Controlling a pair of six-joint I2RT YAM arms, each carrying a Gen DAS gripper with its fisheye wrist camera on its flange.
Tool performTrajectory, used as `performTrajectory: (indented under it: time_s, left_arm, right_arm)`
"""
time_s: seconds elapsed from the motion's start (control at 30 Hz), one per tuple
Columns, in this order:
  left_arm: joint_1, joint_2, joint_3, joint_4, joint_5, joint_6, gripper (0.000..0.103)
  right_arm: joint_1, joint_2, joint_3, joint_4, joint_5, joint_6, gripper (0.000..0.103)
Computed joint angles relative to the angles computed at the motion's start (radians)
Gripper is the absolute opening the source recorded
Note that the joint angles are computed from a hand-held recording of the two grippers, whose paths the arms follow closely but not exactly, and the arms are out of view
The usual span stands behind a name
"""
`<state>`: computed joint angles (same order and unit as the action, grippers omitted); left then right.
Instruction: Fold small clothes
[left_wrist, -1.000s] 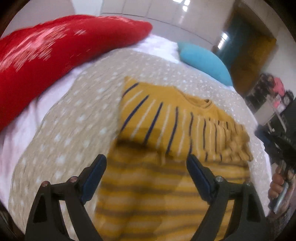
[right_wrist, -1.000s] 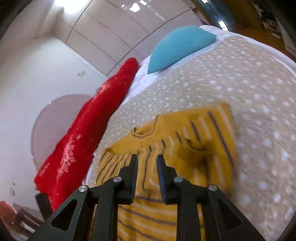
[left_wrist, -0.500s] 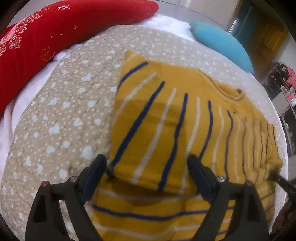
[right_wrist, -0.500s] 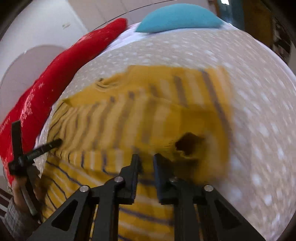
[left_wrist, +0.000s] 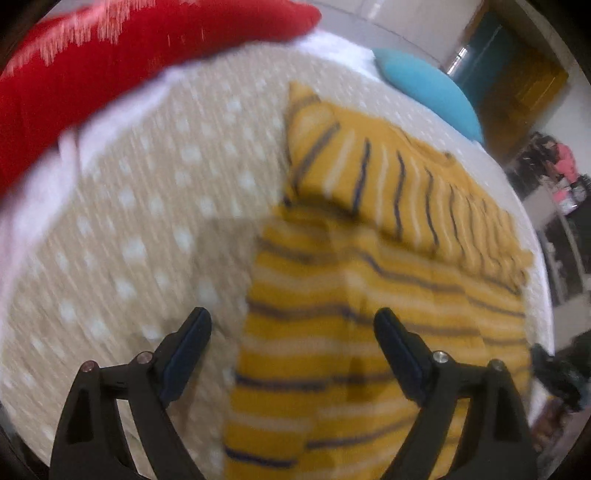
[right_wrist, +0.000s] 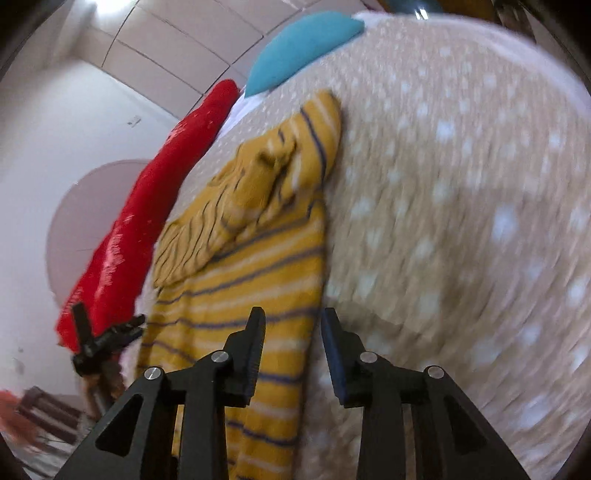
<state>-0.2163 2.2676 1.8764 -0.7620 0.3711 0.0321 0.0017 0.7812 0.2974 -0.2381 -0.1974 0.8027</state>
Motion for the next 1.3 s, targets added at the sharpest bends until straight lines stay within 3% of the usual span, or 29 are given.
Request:
performTrajectory:
  time_s: [0.07, 0.17, 0.3, 0.4, 0.53, 0.6, 0.7, 0.77, 0.87, 0.97, 1.03, 1.1, 1.17, 1.2, 1.23, 1.27, 1.3]
  left_arm:
    - [0.001, -0.065, -0.123, 0.072, 0.005, -0.002, 0.072]
    - [0.015, -0.156, -0.260, 0.114, 0.036, 0.027, 0.058]
    - [0.073, -0.255, -0.411, 0.139, 0.152, 0.038, 0.057]
    - [0.092, -0.341, -0.534, 0.184, 0.187, 0.053, 0.056]
    - [0.078, -0.452, -0.683, 0.269, 0.165, 0.050, 0.056]
    - [0.067, -0.507, -0.749, 0.312, 0.127, 0.051, 0.056]
    - [0.024, -0.582, -0.854, 0.404, 0.030, 0.046, 0.062]
    - [-0.008, -0.613, -0.905, 0.460, 0.001, 0.035, 0.080]
    - [-0.042, -0.619, -0.942, 0.520, -0.002, 0.014, 0.102]
    - [-0.061, -0.649, -0.995, 0.560, 0.004, -0.033, 0.103]
    - [-0.060, -0.662, -0.993, 0.521, 0.021, -0.035, 0.102]
    - [-0.041, -0.680, -0.983, 0.462, 0.056, -0.046, 0.085]
    - [-0.018, -0.693, -0.979, 0.429, 0.074, -0.039, 0.059]
    - [-0.004, -0.691, -0.971, 0.412, 0.085, -0.033, 0.050]
    - [0.019, -0.679, -0.958, 0.388, 0.119, -0.028, 0.034]
    - [0.036, -0.664, -0.947, 0.370, 0.146, -0.026, 0.024]
    - [0.050, -0.648, -0.938, 0.356, 0.173, -0.024, 0.024]
  right_arm:
    - [0.067, 0.007, -0.069, 0.125, -0.021, 0.103, 0.036]
    - [0.173, 0.009, -0.116, 0.212, 0.019, 0.173, 0.036]
    - [0.295, -0.051, -0.185, 0.280, 0.037, 0.270, 0.036]
    - [0.388, -0.103, -0.240, 0.331, 0.091, 0.350, 0.036]
    - [0.480, -0.193, -0.292, 0.343, 0.149, 0.436, 0.036]
    - [0.572, -0.181, -0.290, 0.337, 0.246, 0.477, 0.035]
    - [0.723, -0.160, -0.290, 0.337, 0.444, 0.564, 0.038]
    - [0.785, -0.083, -0.280, 0.391, 0.525, 0.597, 0.042]
    - [0.826, 0.050, -0.241, 0.472, 0.561, 0.577, 0.051]
    - [0.845, 0.140, -0.205, 0.494, 0.601, 0.573, 0.052]
    - [0.876, 0.199, -0.169, 0.489, 0.629, 0.601, 0.052]
    - [0.886, 0.289, -0.130, 0.533, 0.595, 0.613, 0.051]
    - [0.902, 0.293, -0.136, 0.550, 0.560, 0.606, 0.049]
    - [0.910, 0.302, -0.143, 0.570, 0.541, 0.608, 0.044]
    - [0.907, 0.362, -0.150, 0.649, 0.500, 0.610, 0.036]
    - [0.905, 0.428, -0.154, 0.723, 0.467, 0.613, 0.034]
    - [0.900, 0.478, -0.154, 0.772, 0.449, 0.615, 0.030]
